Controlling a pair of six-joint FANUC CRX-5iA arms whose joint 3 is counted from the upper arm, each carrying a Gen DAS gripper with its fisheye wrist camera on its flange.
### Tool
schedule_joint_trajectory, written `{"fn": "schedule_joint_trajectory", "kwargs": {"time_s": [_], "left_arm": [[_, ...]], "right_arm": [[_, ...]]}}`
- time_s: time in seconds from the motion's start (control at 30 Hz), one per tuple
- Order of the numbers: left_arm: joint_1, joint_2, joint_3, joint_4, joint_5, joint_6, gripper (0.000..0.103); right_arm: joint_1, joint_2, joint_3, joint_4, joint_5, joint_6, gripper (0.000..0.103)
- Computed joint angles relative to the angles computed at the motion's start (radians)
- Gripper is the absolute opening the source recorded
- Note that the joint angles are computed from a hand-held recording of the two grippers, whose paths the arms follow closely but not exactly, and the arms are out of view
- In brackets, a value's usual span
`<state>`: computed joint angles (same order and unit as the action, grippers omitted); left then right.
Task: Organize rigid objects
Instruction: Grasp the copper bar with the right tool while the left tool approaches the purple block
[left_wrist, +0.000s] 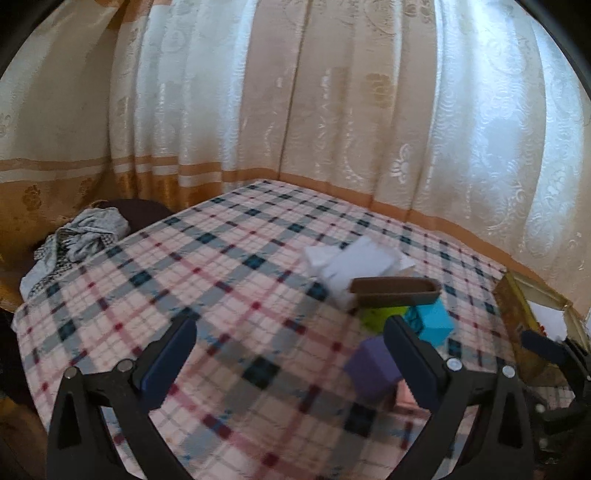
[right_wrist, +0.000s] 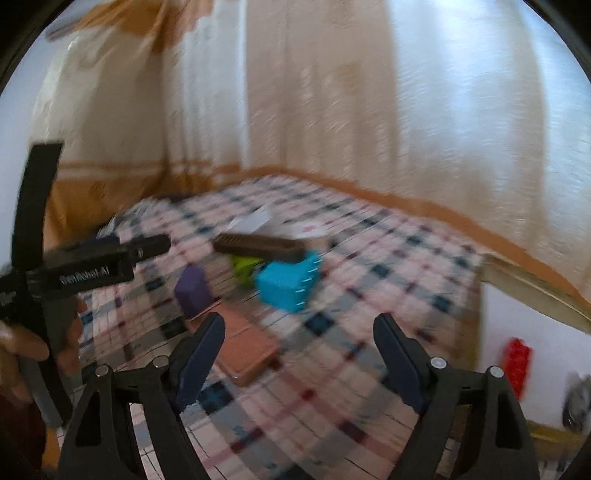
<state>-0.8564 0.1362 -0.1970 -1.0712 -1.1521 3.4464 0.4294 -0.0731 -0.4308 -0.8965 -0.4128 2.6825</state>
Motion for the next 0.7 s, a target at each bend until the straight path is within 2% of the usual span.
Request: {"fn": "schedule_joint_trajectory", "kwargs": {"time_s": [0.1,0.2,0.4,0.43,0.53,0.63,0.7], "left_arm": [[0.012,-0.015,-0.018,0.016,-0.003,-0.007,0.103],[0.017,-0.030,-0.036,0.022,0.001,0.000,0.103],[0.027,-0.043,-0.045,0.032,0.022,-0.001,0.103],[0.027,-0.044,-0.044,0.031,0.027,-0.004,0.103],[0.014,-0.043,-0.034,0.018,0.037,-0.026,0.103],[0.013,-0.031,-0.016,0.022,0.043,-0.057,0.103],[0.021,-0.027,-0.009,0.035,0.071,-0.078,0.103]], "right_arm": [[0.037,0.051,0.042,0.073,-0.060,-0.041,0.063],[0.061,0.102,0.087,0.135,-0.122,-0.074,0.063],[0.080,0.167,0.152,0.169,-0.225,-0.066,0.063],[0.091,0.173,0.154,0.188,-0.232,-0.074,0.063],[0.143,0.155,0.115,0.270,-0.168,-0.132,0.063],[0.151,0.164,0.116,0.300,-0.200,-0.141,0.051],[0.142,0.161,0.116,0.297,-0.211,-0.144,0.049]]}}
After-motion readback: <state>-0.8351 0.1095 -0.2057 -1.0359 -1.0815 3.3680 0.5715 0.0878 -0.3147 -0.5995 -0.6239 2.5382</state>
